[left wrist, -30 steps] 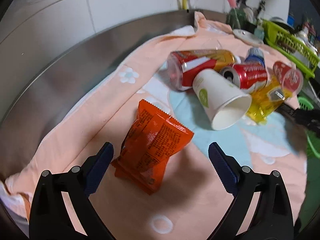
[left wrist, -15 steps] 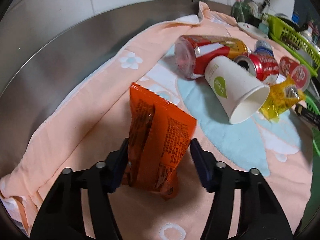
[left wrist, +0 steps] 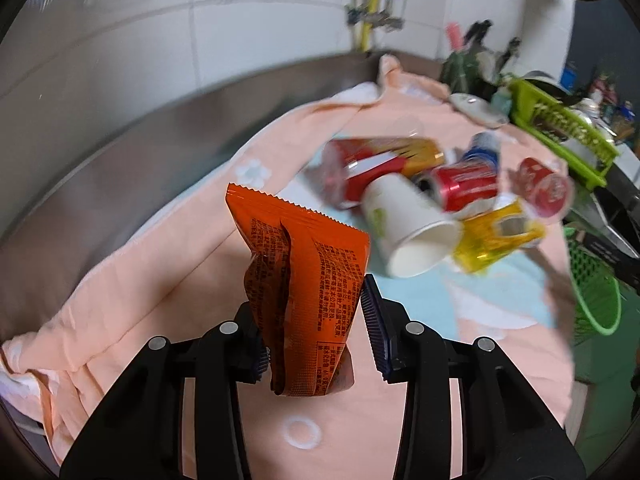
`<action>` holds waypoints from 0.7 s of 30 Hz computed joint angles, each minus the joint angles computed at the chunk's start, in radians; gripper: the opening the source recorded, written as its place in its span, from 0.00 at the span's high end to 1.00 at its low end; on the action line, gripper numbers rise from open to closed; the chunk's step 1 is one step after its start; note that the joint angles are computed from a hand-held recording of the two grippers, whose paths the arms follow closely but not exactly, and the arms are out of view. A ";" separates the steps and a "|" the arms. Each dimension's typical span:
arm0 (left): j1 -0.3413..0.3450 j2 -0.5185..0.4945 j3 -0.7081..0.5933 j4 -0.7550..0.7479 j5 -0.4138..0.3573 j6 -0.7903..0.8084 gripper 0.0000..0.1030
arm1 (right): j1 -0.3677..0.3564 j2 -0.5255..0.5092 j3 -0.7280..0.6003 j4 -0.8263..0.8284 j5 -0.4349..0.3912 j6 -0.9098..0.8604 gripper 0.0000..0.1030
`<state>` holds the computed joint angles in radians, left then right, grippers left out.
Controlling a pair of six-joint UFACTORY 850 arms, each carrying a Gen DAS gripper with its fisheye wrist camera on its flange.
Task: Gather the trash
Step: 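Drop the black box into the basket with the right gripper while the left grasps the orange packet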
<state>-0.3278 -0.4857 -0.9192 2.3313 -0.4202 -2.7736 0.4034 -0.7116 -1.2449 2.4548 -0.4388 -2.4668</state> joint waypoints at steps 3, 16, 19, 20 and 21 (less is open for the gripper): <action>-0.029 0.014 -0.009 0.051 0.001 -0.030 0.61 | -0.030 0.012 0.032 0.165 0.039 -0.140 0.55; -0.164 -0.096 -0.237 0.280 0.105 -0.134 0.61 | -0.162 -0.060 0.032 0.608 0.157 -0.481 0.55; -0.196 -0.153 -0.331 0.326 0.156 -0.147 0.61 | -0.186 -0.083 0.021 0.608 0.172 -0.460 0.55; -0.207 -0.175 -0.368 0.338 0.178 -0.148 0.61 | -0.194 -0.090 0.019 0.592 0.177 -0.436 0.55; -0.217 -0.197 -0.405 0.348 0.200 -0.149 0.61 | -0.203 -0.094 0.018 0.562 0.176 -0.401 0.55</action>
